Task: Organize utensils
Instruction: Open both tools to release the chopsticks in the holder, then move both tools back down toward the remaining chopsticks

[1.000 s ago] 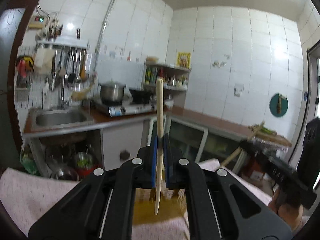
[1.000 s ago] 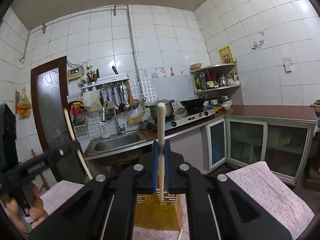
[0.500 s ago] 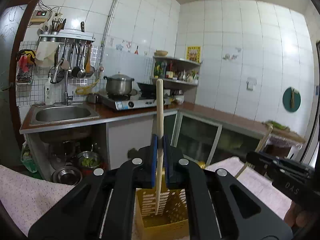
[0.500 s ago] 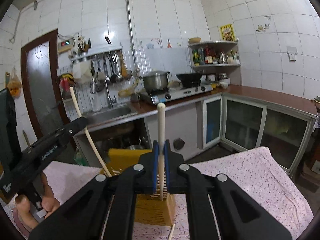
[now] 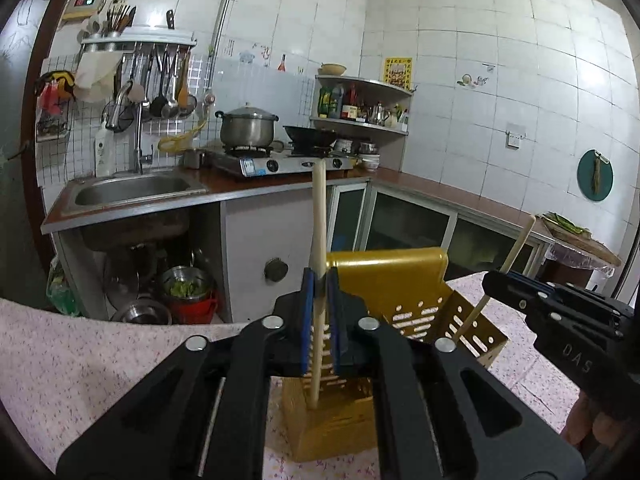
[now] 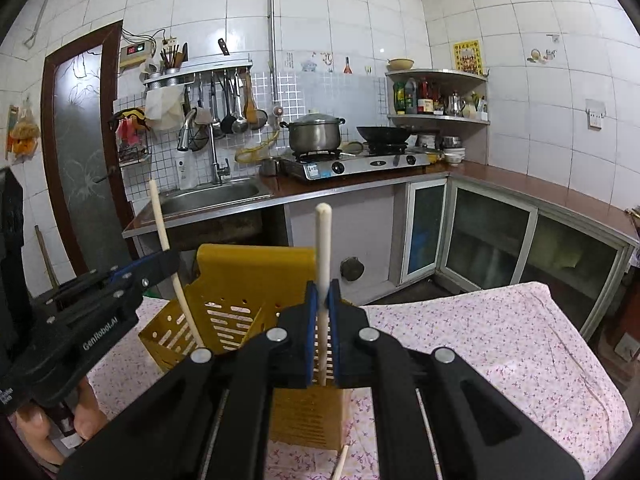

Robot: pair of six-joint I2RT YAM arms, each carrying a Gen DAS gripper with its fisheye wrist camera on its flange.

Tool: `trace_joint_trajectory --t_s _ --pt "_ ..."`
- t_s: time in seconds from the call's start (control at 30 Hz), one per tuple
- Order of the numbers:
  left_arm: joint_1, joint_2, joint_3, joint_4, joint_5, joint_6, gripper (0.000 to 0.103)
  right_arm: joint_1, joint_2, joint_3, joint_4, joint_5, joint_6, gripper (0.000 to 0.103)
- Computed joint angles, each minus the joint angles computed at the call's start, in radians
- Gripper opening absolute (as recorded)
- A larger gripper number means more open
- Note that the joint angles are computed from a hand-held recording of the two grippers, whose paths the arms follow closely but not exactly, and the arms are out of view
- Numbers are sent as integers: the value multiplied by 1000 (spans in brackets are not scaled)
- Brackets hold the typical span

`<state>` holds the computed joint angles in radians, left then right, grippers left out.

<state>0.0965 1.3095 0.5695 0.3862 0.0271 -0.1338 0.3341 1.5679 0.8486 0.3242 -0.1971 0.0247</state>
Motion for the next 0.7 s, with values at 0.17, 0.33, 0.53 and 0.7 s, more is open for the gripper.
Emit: trace_joint_trajectory --t_s 0.17,0.33,0.53,0.7 --pt "22 -125 -31 -96 14 -27 64 -11 -70 -42 -25 -10 -4 19" --pt "62 -334 -75 -296 11 -19 94 -43 -199 -146 -37 -13 10 61" --pt "251 -614 -175 -564 92 4 98 -80 -325 -297 -62 15 33 76" --pt "411 -734 -255 -737 127 68 98 -40 -326 -394 -62 107 8 78"
